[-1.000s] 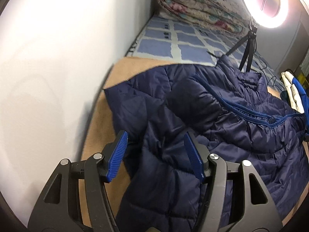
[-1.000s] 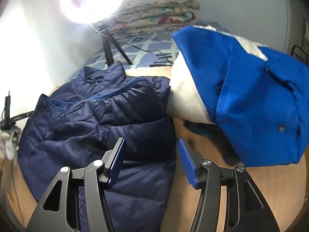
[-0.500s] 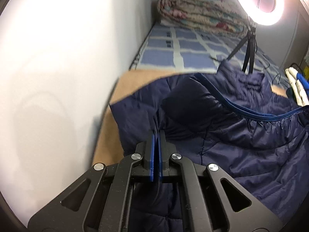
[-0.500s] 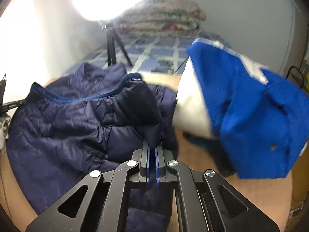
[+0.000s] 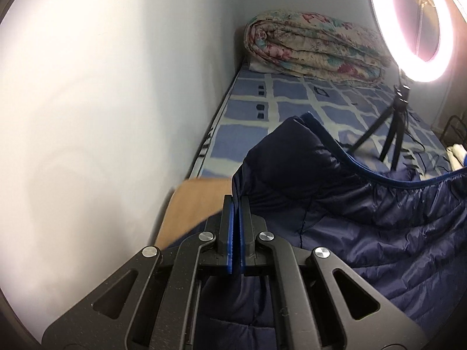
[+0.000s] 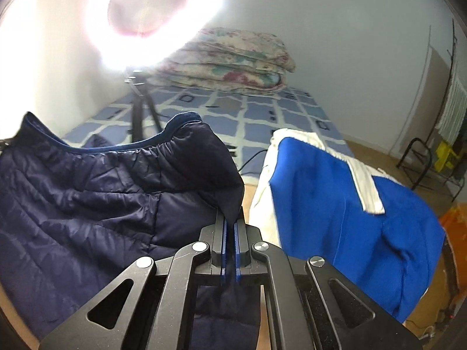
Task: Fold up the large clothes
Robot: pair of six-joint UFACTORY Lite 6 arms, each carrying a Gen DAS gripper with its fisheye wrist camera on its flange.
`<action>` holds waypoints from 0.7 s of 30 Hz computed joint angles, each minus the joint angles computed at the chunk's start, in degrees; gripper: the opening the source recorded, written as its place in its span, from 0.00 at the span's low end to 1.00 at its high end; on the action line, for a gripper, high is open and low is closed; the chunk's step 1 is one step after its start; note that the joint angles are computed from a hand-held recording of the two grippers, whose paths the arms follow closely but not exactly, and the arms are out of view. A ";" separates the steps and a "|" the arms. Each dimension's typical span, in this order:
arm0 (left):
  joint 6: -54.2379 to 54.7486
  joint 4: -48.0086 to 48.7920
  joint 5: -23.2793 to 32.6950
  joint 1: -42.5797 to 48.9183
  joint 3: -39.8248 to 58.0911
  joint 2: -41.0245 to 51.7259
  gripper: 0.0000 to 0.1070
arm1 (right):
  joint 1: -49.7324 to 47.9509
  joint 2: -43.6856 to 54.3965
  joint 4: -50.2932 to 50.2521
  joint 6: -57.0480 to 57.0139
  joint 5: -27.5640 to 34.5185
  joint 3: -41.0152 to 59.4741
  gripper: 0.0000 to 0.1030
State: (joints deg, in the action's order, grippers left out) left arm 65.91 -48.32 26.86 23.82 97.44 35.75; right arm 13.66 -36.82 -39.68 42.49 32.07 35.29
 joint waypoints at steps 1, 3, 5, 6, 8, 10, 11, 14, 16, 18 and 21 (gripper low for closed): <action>-2.56 2.25 -0.75 -1.20 2.69 2.23 0.00 | -0.89 2.54 -1.89 1.60 -1.10 0.83 0.02; -5.70 5.27 -2.44 -3.00 6.10 5.54 0.00 | -1.79 7.28 -6.40 5.62 -2.45 2.17 0.02; -11.57 10.64 -3.31 -4.89 12.35 11.16 0.00 | -1.21 11.51 -12.53 11.10 -2.00 3.18 0.02; -14.06 12.90 -3.38 -5.52 14.91 13.44 0.00 | -0.74 13.08 -15.85 14.05 -1.55 3.09 0.02; -18.02 16.68 -3.83 -6.82 19.54 17.93 0.00 | 0.18 15.14 -20.81 18.63 -0.11 2.58 0.02; -20.94 19.97 -4.54 -7.59 22.10 21.12 0.00 | -0.01 18.04 -24.80 22.53 0.03 2.73 0.02; -22.68 21.60 -4.37 -7.85 23.99 23.09 0.00 | 0.00 19.68 -27.22 24.82 0.22 2.65 0.02; -25.43 24.11 -4.64 -8.14 25.95 26.05 0.02 | 0.62 23.55 -31.87 29.15 1.04 2.77 0.02; -29.35 27.70 -4.21 -8.37 27.80 27.53 0.08 | 2.02 25.38 -33.57 30.80 2.57 2.83 0.02; -31.84 29.37 -3.62 -8.30 27.74 26.66 0.17 | 3.37 27.50 -33.57 30.64 4.46 3.79 0.02; -23.42 19.98 -5.43 -7.20 19.39 19.23 0.27 | 3.86 27.79 -31.12 28.44 5.41 4.94 0.04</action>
State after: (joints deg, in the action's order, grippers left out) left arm 42.49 -28.34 21.42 16.62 116.83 54.98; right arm 17.51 -9.03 -70.79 70.93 37.48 40.23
